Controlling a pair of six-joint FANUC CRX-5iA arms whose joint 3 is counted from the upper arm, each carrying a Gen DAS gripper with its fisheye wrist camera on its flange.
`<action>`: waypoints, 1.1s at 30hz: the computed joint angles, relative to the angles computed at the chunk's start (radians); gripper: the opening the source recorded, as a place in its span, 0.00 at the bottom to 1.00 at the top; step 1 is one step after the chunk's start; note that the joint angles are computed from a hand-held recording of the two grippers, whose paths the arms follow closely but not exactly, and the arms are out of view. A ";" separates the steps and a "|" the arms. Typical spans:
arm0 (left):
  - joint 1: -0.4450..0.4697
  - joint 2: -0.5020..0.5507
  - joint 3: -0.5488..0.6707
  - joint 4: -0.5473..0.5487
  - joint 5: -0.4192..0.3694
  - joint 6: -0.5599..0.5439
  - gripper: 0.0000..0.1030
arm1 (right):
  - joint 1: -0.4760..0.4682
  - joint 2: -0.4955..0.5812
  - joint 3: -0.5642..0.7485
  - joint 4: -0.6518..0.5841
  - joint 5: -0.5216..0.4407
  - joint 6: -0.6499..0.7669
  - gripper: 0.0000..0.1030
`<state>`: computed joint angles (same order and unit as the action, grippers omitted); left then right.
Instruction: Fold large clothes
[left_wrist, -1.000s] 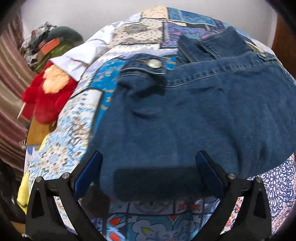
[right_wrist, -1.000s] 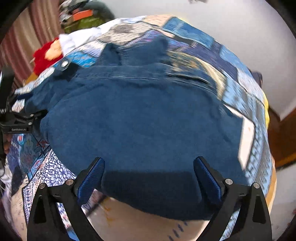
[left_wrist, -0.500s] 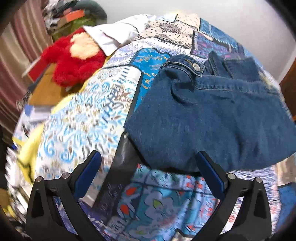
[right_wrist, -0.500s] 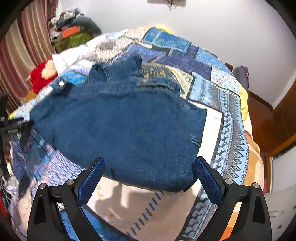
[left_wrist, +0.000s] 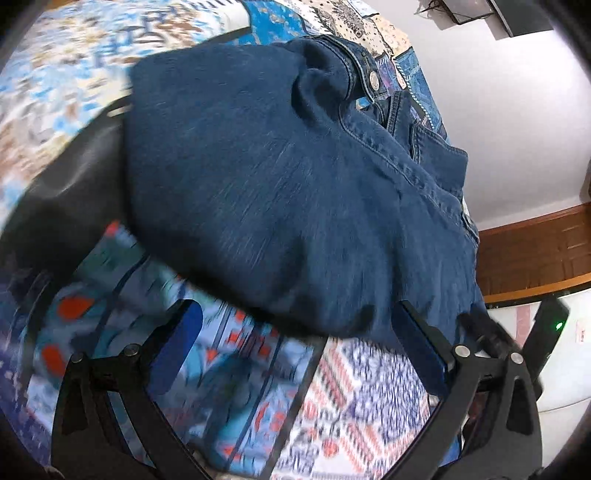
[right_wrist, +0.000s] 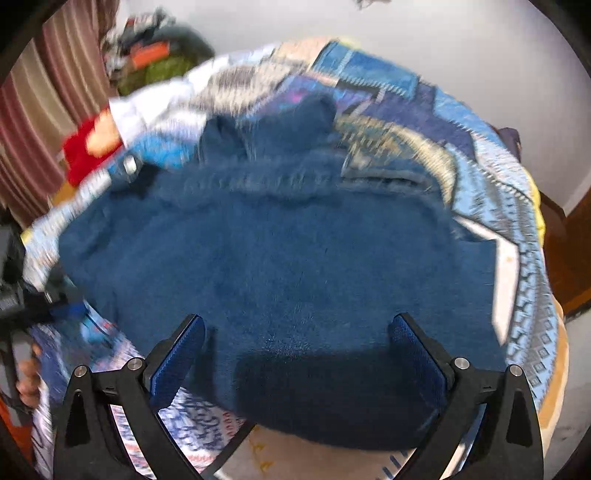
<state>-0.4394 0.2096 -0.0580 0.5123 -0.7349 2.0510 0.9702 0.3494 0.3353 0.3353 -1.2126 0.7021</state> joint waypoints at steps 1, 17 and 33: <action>0.002 0.015 0.021 -0.029 0.002 0.029 0.97 | 0.000 0.013 0.004 -0.002 -0.008 0.012 0.99; -0.064 0.142 0.369 -0.578 -0.094 0.513 0.42 | -0.012 0.000 -0.011 -0.013 0.056 0.040 1.00; -0.237 0.236 0.794 -0.955 -0.411 0.393 0.35 | 0.000 0.228 0.295 -0.138 0.001 0.181 1.00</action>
